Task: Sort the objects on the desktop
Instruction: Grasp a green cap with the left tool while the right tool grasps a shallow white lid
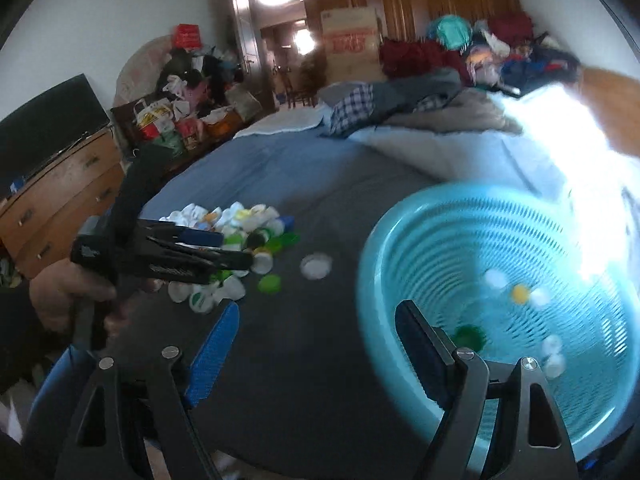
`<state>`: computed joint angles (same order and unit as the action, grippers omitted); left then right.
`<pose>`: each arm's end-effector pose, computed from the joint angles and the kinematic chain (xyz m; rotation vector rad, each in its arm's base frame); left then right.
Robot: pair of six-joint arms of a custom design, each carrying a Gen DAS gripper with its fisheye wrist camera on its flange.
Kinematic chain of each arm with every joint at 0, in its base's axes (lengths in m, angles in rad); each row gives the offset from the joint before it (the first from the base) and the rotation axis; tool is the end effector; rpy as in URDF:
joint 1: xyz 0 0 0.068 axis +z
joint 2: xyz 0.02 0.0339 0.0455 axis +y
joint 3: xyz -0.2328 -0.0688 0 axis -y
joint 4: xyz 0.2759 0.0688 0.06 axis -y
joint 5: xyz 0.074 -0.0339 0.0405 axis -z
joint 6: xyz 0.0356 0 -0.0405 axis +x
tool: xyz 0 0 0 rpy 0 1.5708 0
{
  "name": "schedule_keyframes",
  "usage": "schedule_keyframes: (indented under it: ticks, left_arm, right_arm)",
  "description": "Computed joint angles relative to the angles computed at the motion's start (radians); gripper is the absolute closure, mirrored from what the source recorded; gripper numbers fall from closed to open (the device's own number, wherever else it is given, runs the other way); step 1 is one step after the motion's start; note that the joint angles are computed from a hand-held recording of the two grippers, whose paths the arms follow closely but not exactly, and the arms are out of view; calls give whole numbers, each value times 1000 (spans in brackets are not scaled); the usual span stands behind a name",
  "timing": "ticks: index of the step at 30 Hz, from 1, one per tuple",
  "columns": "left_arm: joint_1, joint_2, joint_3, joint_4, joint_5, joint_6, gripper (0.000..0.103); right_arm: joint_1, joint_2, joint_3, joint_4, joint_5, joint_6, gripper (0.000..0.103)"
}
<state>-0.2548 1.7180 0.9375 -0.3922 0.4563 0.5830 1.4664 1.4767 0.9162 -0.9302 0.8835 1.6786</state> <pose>0.3188 -0.0992 0.0946 1.1833 2.3544 -0.5162 0.0557 0.2671 0.1531 0.2815 2.2395 0.0922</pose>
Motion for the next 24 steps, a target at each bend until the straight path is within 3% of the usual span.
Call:
schedule_keyframes:
  ticks: [3,4,12,14,15,16,19,24]
  left_arm:
    - [-32,60,26,12,-29,-13,58]
    - [-38,70,31,15,-38,-15,60]
    - [-66,152,41,71,-76,-37,60]
    - [-73,150,28,93,-93,-34,61]
    - [-76,147,22,110,-103,-40,75]
    - [-72,146,23,113,-100,-44,79]
    - [-25,70,-15,121,-52,-70,79]
    - [120,-109,-74,66,80,-70,79]
  right_arm:
    - [10,12,-29,25,-22,44,18]
    - [14,8,-41,22,-31,59,18]
    - [27,-1,-73,0,-34,141,21]
    - [36,6,-55,-17,-5,144,28]
    - [38,11,-40,-35,11,143,38]
    - [42,26,-18,-51,24,140,49]
    - [26,48,17,-5,45,55,54]
    - [-94,101,-6,282,-40,-220,54]
